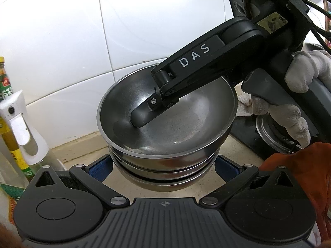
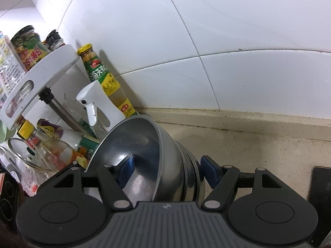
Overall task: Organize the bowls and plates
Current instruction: 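Lift the steel bowl stack with both grippers and carry it toward the floral plates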
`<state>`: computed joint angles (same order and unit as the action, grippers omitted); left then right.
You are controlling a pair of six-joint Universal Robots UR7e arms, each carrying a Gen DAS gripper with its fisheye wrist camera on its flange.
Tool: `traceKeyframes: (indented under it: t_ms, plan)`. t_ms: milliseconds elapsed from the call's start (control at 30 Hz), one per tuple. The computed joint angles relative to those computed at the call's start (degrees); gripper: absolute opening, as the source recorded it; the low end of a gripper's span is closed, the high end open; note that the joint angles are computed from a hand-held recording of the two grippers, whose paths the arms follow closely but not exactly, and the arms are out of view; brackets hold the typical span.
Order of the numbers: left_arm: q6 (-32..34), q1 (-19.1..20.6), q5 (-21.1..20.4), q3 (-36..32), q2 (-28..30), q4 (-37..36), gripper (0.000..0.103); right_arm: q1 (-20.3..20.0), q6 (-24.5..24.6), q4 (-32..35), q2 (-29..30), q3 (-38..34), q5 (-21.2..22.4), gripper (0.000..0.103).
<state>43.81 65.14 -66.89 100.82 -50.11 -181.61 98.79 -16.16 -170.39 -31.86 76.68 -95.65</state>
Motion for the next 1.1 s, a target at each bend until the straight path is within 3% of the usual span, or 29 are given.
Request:
traceKeyframes:
  t_ms: [400, 800, 1100]
  plan:
    - [-1.6, -2.6, 3.4, 4.0, -0.7, -4.1, 0.103, 0.9, -0.7, -1.7, -2.5, 3.9, 0.6, 0.065]
    - [-8.4, -5.9, 7.5, 14.1, -3.8, -8.2, 0.103, 1.2, -1.4, -2.3, -6.9, 12.7, 0.8, 0.065]
    - [-9.1, -5.7, 4.5, 21.0, -8.9, -6.3, 0.103, 1.5, 2.3, -10.2, -9.6, 22.8, -2.0, 0.066]
